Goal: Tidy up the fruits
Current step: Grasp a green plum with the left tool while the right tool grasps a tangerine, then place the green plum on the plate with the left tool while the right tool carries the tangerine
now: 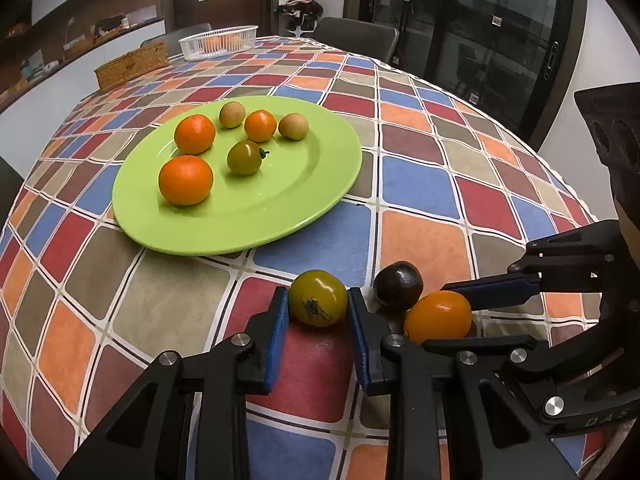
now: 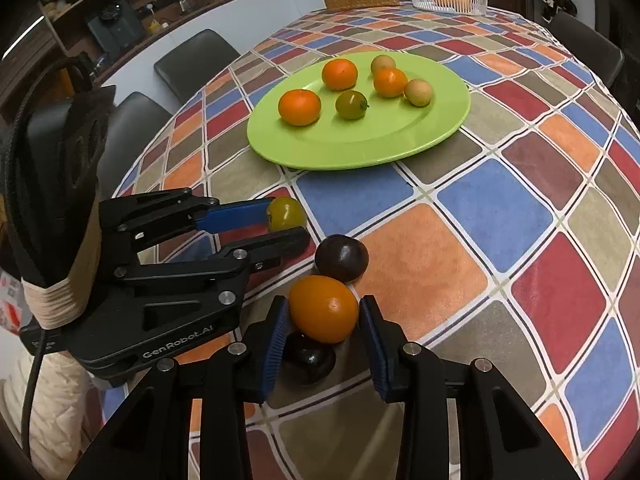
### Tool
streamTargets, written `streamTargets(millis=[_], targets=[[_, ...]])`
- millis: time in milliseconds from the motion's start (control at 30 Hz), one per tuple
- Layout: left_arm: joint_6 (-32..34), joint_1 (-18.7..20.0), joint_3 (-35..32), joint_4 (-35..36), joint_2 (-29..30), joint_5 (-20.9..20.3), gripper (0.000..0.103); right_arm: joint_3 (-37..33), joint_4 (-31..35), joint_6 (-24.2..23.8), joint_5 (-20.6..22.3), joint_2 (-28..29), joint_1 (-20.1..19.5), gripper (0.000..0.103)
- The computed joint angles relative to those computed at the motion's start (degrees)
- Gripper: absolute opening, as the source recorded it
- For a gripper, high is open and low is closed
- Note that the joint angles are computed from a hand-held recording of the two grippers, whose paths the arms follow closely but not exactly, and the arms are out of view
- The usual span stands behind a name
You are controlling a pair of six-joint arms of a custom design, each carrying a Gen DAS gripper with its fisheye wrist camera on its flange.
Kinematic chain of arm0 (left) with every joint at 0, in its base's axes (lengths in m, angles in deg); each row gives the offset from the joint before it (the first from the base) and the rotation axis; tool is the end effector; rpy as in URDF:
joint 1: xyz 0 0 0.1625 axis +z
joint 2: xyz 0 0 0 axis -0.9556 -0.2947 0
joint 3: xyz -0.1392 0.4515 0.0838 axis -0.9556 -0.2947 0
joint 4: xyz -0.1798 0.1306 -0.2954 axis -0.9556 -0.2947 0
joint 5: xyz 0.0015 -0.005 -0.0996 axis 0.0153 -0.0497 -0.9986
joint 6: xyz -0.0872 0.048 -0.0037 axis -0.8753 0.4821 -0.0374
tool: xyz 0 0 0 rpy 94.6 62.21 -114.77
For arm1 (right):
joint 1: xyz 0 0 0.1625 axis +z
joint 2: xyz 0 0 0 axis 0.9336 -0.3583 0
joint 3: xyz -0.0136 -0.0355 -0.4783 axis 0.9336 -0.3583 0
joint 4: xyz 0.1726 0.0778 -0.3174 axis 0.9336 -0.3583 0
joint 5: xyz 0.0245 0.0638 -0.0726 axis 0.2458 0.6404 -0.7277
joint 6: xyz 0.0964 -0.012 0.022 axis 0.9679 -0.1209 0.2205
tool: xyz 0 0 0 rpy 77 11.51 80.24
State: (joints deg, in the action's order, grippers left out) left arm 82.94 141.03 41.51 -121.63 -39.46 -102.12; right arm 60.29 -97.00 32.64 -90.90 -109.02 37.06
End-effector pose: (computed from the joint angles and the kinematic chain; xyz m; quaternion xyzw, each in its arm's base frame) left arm -0.0496 -0.6317 0.1966 0.2586 0.8968 -0.2280 0.2774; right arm 0.2915 -0.6520 -0.0262 0.2932 -0.9348 0.0994 0.1740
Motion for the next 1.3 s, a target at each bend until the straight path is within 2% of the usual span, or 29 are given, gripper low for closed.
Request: streamTargets(millis=[433, 833, 1300], targets=[[-3.07, -2.26, 3.33, -2.71, -1.8, 2.15, 0.028, 1.67, -1.85, -0.1, 2.44, -1.29, -0.26, 0.036], [-5.77, -5.74, 5.0, -7.03, -3.12, 6.35, 0.028, 3.61, -6.33, -1.93, 4.1, -3.38, 0.3, 0.036], [-9.95, -5.51, 1.16, -7.5, -2.18, 6.26, 0.028, -3.23, -7.05, -7.8, 4.45, -2.16, 0.97, 0.035]])
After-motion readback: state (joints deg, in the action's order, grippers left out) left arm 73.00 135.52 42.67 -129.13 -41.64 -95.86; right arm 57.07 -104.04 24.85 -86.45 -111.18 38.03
